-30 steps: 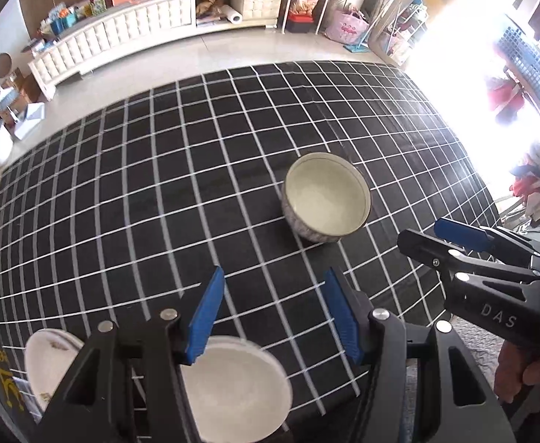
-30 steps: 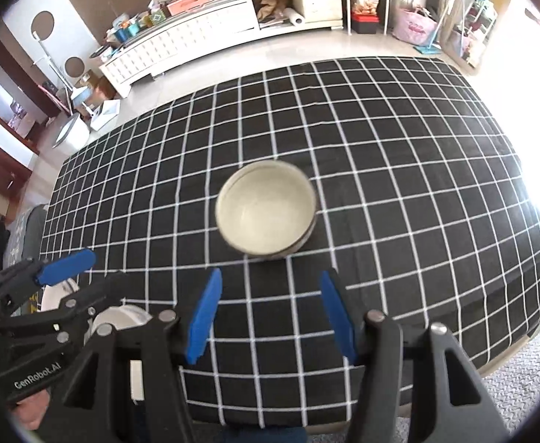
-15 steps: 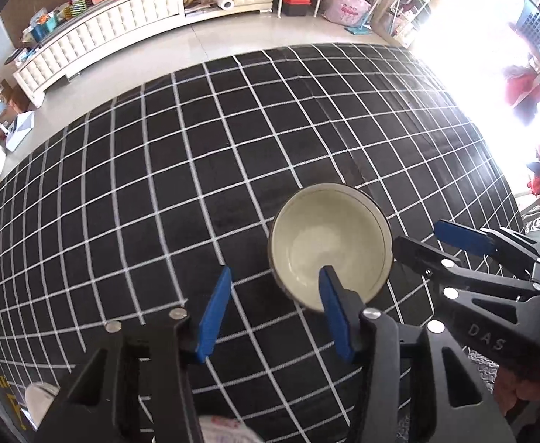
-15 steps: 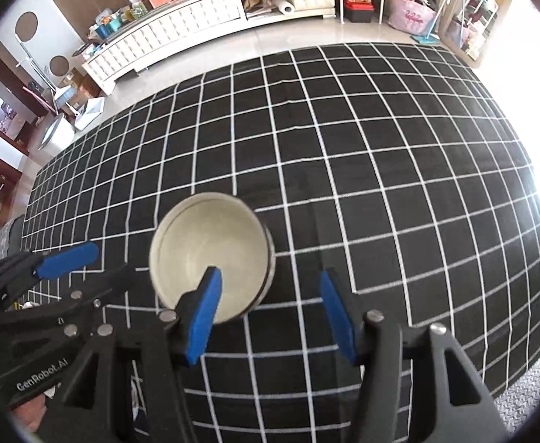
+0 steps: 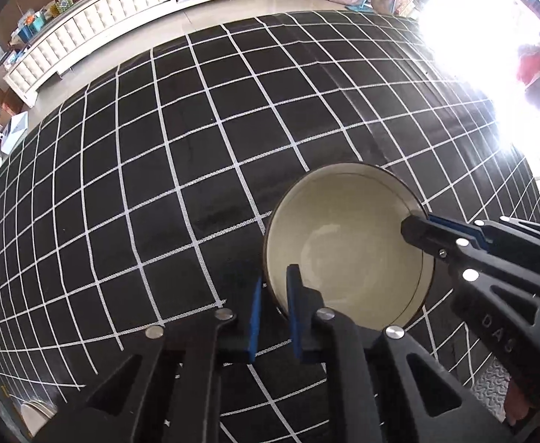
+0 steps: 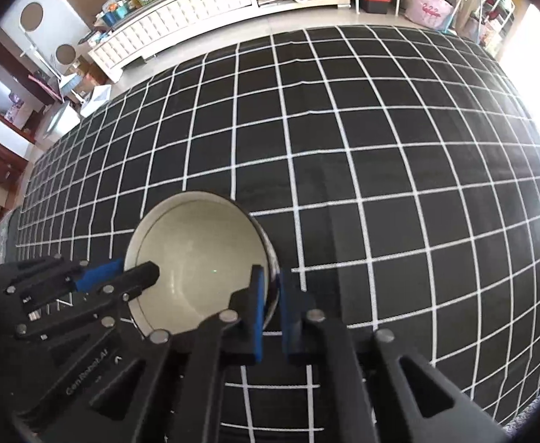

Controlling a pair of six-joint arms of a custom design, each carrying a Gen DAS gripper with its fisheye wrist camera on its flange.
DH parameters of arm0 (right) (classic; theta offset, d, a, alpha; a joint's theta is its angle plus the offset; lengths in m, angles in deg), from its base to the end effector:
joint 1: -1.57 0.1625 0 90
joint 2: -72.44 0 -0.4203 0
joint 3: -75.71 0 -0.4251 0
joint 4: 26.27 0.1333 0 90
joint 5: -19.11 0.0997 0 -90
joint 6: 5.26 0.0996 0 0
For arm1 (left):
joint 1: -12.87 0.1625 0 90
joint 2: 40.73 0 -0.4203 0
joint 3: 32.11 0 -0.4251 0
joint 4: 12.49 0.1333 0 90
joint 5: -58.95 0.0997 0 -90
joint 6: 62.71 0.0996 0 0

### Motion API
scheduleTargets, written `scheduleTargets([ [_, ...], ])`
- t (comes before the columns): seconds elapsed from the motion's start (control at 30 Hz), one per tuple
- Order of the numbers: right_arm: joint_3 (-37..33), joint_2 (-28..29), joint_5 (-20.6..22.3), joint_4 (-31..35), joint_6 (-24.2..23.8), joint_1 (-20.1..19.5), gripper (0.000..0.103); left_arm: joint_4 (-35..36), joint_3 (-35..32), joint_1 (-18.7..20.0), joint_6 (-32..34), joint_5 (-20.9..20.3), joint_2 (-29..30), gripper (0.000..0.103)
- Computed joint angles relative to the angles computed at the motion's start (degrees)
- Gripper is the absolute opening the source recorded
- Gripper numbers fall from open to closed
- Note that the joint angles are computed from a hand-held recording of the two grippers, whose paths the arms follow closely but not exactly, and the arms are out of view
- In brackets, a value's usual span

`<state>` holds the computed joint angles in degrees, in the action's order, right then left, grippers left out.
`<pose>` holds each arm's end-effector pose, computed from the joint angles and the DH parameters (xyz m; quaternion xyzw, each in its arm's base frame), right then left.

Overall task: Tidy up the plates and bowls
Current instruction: 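Lift the blue-patterned bowl and carry it toward the bowl stack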

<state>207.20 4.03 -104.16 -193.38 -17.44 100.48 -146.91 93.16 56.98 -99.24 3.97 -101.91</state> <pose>0.1496 -0.4462 0.1177 0.1397 -0.9413 0.1089 0.2874 -0.1940 -0.4533 0.0380 0.1279 0.9323 -0.0728 0.3303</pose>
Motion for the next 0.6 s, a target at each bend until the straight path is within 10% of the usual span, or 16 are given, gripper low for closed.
scheduleTargets([
  [0.6,-0.8,2.7,-2.9,-2.7,0.9,0.0,0.009,0.0,-0.1,-0.4,-1.2,1.9,2.0,0.009],
])
